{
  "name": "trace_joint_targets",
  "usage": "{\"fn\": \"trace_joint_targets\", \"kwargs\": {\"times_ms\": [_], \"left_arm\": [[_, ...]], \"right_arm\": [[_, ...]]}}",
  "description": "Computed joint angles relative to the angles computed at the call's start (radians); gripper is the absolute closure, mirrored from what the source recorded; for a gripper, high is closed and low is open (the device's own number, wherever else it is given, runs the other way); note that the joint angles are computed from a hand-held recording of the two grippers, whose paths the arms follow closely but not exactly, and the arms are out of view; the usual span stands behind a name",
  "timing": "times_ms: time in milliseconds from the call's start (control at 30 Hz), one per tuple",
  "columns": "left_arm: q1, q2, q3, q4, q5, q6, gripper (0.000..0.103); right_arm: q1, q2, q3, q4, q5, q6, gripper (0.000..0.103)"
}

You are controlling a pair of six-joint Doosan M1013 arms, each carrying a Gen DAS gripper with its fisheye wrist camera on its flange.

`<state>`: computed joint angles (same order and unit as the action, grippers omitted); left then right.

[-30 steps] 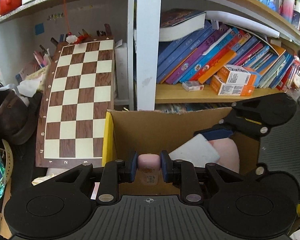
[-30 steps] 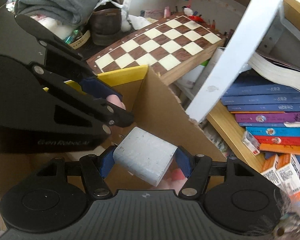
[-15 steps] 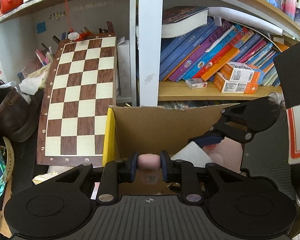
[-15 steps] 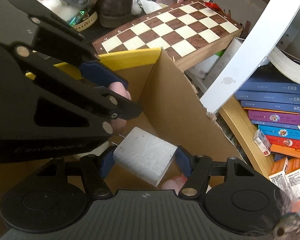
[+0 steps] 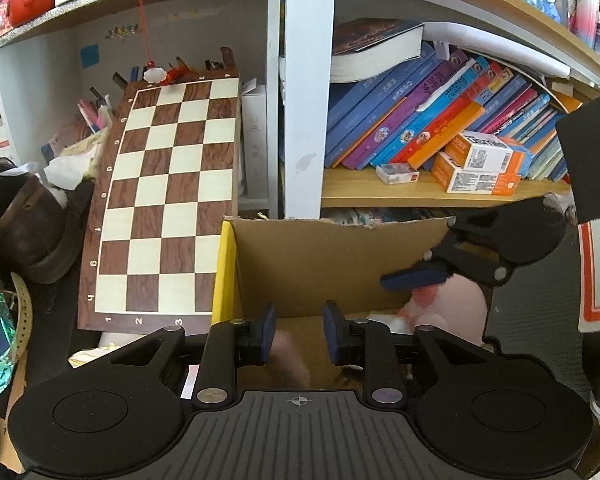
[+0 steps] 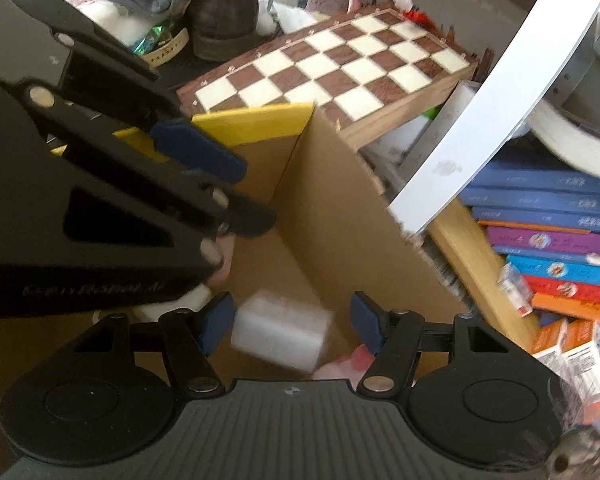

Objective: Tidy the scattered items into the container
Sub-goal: 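Lower the pink stick into the box and open the left tool while the right tool releases the charger, then raise both open tools up out of the box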

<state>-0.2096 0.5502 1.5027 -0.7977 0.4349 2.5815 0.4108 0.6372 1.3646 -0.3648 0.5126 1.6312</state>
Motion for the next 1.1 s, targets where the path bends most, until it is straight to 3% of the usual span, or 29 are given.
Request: {"fn": "trace_joint_targets", "kwargs": {"times_ms": [100, 500, 633, 1100], "left_arm": [[0.001, -0.011, 0.015, -0.055, -0.013, 0.063, 0.056], [0.004, -0.057, 0.062, -0.185, -0.029, 0.197, 0.051], [0.006, -0.081, 0.09, -0.248, -0.044, 0.261, 0.038], [0.017, -0.177, 0.22, -0.47, -0.065, 0.44, 0.019]], "right_arm": [[0.0, -0.006, 0.005, -0.012, -0.008, 0.017, 0.034], [0.008, -0.059, 0.058, -0.105, -0.032, 0.143, 0.029], [0.016, -0.083, 0.084, -0.165, -0.041, 0.222, 0.025], [0.066, -0.186, 0.213, -0.433, -0.062, 0.584, 0.012]]}}
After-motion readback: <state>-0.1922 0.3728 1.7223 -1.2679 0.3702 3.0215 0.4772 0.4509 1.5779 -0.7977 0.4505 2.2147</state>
